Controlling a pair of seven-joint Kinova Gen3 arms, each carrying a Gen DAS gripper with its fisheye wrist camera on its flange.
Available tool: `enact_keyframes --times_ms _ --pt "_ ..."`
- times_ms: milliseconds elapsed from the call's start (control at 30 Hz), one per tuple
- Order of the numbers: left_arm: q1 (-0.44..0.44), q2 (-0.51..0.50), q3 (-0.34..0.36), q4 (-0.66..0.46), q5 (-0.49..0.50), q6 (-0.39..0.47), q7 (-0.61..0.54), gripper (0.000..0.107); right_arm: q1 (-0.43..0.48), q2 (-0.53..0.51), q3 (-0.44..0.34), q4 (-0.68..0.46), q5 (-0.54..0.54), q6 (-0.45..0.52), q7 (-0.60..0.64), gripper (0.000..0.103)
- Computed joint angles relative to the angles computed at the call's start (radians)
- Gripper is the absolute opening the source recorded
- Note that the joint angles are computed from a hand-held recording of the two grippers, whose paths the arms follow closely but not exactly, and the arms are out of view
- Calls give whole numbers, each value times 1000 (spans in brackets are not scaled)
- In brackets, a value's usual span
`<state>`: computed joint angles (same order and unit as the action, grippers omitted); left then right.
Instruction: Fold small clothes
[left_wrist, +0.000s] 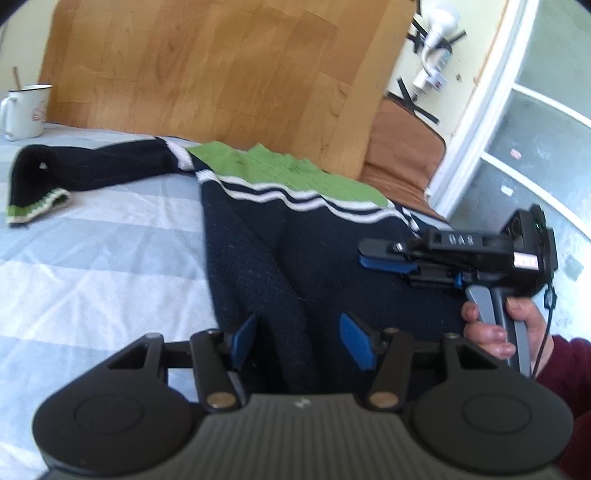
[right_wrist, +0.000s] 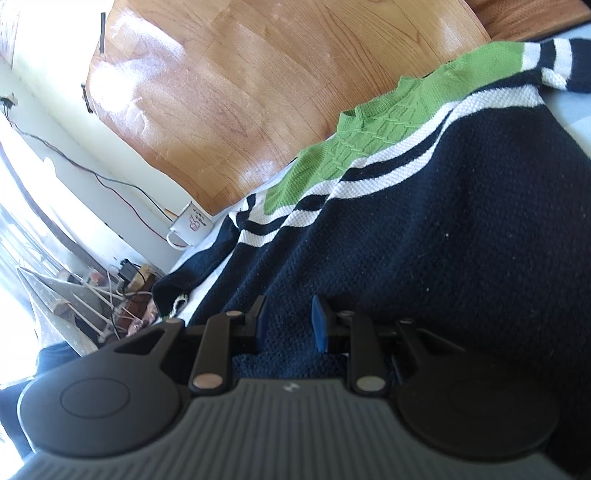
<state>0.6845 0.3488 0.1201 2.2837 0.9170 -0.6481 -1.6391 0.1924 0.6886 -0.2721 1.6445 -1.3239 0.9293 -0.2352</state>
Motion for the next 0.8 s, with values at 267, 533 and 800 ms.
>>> enact_keyframes --times_ms 267,533,800 --pt "-49 1 -7 50 63 -75 92 50 -266 -118 233 -107 25 102 153 40" --pt "-38 23 -4 100 -24 -171 215 51 -637 -39 287 -478 337 99 124 59" --pt "-78 10 2 123 -120 -153 285 52 -938 124 419 -806 658 130 26 63"
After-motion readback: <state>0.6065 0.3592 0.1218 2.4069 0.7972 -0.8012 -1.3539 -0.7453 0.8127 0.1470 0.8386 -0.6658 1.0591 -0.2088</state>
